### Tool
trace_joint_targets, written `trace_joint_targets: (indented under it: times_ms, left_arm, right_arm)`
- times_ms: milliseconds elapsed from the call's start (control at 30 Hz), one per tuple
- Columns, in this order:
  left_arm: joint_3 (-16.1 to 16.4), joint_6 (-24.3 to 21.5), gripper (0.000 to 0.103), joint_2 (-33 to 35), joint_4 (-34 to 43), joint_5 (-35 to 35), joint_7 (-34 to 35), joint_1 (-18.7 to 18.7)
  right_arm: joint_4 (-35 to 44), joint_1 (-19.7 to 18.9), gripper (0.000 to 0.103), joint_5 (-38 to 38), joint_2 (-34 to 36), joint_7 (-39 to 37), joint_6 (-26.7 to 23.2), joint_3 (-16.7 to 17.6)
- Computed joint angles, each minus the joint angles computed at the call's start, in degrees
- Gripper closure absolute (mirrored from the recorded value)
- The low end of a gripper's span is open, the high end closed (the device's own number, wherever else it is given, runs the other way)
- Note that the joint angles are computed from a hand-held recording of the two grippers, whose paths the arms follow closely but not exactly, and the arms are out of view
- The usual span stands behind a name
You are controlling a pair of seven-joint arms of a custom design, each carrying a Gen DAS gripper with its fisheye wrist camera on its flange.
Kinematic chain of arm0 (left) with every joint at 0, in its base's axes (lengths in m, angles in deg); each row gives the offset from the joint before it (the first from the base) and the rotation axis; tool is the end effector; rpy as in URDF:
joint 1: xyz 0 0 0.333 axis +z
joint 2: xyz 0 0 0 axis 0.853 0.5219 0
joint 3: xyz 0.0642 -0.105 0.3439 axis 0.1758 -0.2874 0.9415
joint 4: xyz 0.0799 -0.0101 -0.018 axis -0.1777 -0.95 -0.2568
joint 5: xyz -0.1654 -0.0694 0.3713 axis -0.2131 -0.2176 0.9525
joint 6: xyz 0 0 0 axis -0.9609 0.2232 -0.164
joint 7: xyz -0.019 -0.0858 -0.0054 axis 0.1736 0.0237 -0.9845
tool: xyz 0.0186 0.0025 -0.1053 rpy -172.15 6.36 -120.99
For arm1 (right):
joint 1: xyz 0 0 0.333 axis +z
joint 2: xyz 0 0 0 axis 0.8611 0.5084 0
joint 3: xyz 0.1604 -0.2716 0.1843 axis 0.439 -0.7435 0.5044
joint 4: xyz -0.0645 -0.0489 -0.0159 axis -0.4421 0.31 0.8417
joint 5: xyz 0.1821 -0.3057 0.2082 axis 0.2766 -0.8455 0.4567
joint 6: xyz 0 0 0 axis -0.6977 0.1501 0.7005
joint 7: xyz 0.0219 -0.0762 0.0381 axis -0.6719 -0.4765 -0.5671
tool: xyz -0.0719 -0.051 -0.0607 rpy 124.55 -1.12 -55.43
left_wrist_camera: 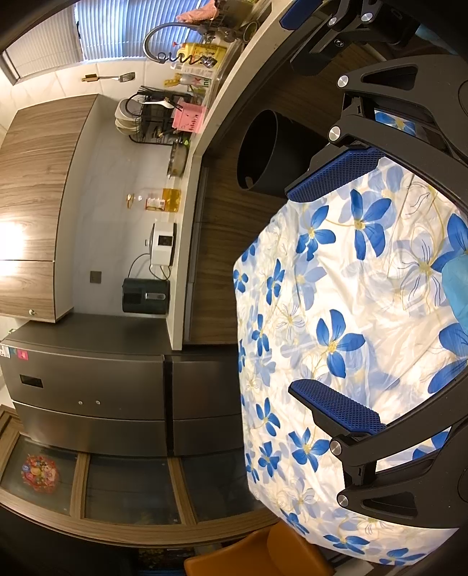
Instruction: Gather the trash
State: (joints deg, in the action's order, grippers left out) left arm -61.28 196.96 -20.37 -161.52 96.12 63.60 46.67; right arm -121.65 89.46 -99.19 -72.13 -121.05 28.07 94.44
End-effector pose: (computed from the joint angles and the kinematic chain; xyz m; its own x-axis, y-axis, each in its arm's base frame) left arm 0.4891 -0.2281 0.5005 -0.4294 -0.9016 0.0531 -0.3264 0.1001 -0.9399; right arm 0.3729 0.3308 0.4991 -0.4366 -0.8991 -0.0318 -0.2567 0.1583 -0.9534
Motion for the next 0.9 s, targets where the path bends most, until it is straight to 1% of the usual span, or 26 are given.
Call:
trace_joint_targets:
  times_ms: [533, 700, 767, 900]
  left_arm:
    - [-0.2, 0.1, 0.006, -0.5, -0.5, -1.7, 1.5, -0.5]
    - [-0.3, -0.5, 0.02, -0.7, -0.6, -2.0, 2.7, -0.8]
    - [-0.2, -0.7, 0.022, -0.7, -0.5, -1.7, 2.3, -0.8]
    - [-0.2, -0.6, 0.023, -0.7, -0.6, -2.0, 2.7, -0.9]
  right_arm:
    - [0.0, 0.0, 0.006, -0.2, 0.1, 0.2, 0.0, -0.1]
    - [0.2, 0.1, 0.006, -0.4, 0.4, 0.5, -0.3, -0.1]
    - [0.2, 0.1, 0.006, -0.3, 0.3, 0.6, -0.5, -0.1]
    - [0.2, 0.3, 0.006, -0.2, 0.3, 0.9, -0.9, 0.1]
